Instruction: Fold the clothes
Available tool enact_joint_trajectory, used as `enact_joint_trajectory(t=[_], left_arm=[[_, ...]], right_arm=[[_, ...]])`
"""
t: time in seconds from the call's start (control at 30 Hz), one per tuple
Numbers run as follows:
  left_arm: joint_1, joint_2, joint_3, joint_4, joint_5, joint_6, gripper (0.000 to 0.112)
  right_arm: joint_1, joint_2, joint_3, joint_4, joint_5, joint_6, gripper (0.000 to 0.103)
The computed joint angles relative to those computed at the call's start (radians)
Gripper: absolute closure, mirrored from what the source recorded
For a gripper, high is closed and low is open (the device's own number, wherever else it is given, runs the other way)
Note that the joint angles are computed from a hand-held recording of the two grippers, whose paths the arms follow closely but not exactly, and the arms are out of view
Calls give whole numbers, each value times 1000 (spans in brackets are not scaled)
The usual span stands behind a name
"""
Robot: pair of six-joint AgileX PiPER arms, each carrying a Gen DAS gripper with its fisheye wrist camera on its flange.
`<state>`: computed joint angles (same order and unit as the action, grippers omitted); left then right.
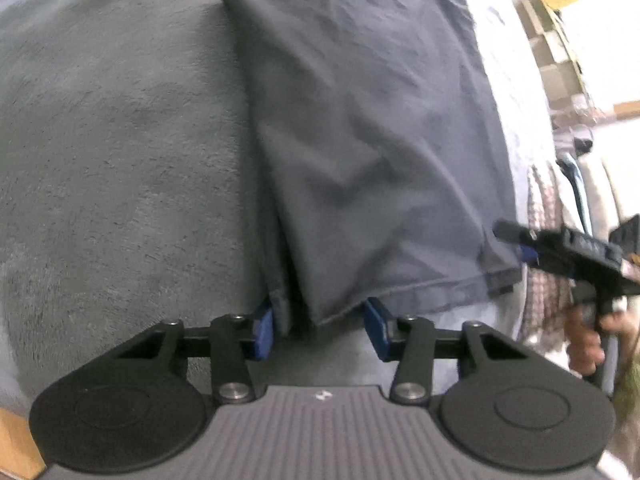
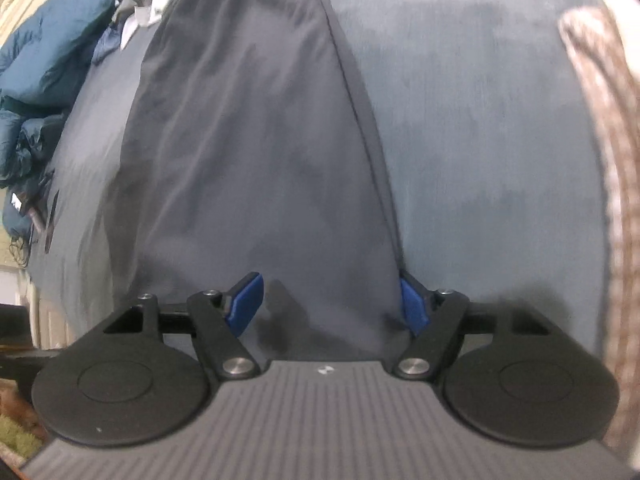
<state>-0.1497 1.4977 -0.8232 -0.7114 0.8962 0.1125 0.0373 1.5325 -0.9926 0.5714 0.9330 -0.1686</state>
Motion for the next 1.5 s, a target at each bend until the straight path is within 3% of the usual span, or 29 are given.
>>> enact_joint_trajectory(t=[0.1,0.3,0.47,0.83,0.97,1.13,1.37,1.5], left_arm=[[39,10,4,-22,15,-38,89],[-31,-37,-29,102,25,-142,102],[-65,-88,-56,171,53,-205,106],[159,-162,-247,89,234,-123,106],[189,-59,-367,35,184,-90,106],[256,61,-496,-37,177,-2,106],[258,360,-804,-87,127,39,106],[265,520,-998,-100,126,23,106]], right_arm=[[-28,11,-13,15,44,-1,42],[-79,42,-60,-3,142,-28,80],[-88,34,-71,-18,202,-70,101],[-87,-27,-183,40,241,13,102],[-84,4,-265,83,202,54,102],[-64,114,-423,97,143,83,102],[-14,388,-787,75,85,107,102],[12,578,-1061,36,93,160,102]])
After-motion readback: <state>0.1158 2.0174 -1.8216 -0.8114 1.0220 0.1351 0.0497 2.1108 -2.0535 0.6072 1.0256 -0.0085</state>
